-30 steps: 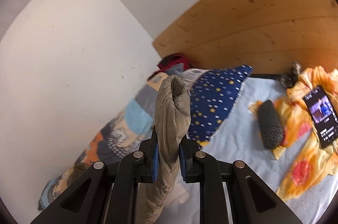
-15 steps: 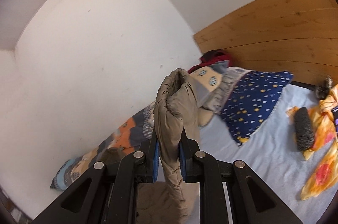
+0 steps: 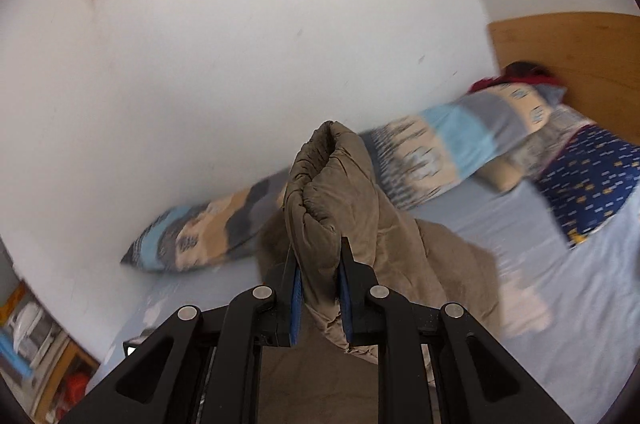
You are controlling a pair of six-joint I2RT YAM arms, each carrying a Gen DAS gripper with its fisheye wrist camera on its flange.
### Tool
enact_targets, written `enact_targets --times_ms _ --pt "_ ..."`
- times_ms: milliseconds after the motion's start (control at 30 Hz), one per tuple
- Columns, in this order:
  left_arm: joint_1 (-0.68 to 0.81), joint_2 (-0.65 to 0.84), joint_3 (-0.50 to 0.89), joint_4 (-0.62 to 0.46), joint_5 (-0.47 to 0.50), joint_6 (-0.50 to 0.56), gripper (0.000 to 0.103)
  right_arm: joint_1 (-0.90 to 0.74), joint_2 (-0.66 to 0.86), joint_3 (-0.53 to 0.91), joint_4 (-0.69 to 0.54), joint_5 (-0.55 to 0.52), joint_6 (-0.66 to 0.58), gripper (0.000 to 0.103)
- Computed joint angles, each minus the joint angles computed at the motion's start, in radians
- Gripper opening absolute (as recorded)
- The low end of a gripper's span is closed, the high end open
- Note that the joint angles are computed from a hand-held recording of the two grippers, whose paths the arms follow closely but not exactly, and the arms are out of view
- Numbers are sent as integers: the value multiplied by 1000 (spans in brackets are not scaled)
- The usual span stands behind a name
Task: Fold large clothes
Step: 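Fold the held sleeve across the jacket body and open the right tool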
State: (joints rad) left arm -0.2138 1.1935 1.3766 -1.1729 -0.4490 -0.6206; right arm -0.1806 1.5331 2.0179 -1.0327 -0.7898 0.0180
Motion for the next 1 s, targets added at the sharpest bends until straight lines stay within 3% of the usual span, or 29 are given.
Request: enact_targets --times_ms 300,567,700,800,833,1000 --pt "337 -80 -111 93 141 210 103 452 -36 -295 186 280 109 17" --pt "628 -113 -151 106 269 321 103 669 81 -502 377 383 185 17" --pt "717 -116 -160 112 309 361 103 726 153 -564 458 373 230 17" --pt "747 -108 -150 116 324 369 103 748 194 -577 472 340 237 27" --pt "751 -105 -146 114 333 367 103 745 194 -577 459 312 233 35" --pt "704 -91 -120 113 353 324 103 608 88 -609 391 76 154 42"
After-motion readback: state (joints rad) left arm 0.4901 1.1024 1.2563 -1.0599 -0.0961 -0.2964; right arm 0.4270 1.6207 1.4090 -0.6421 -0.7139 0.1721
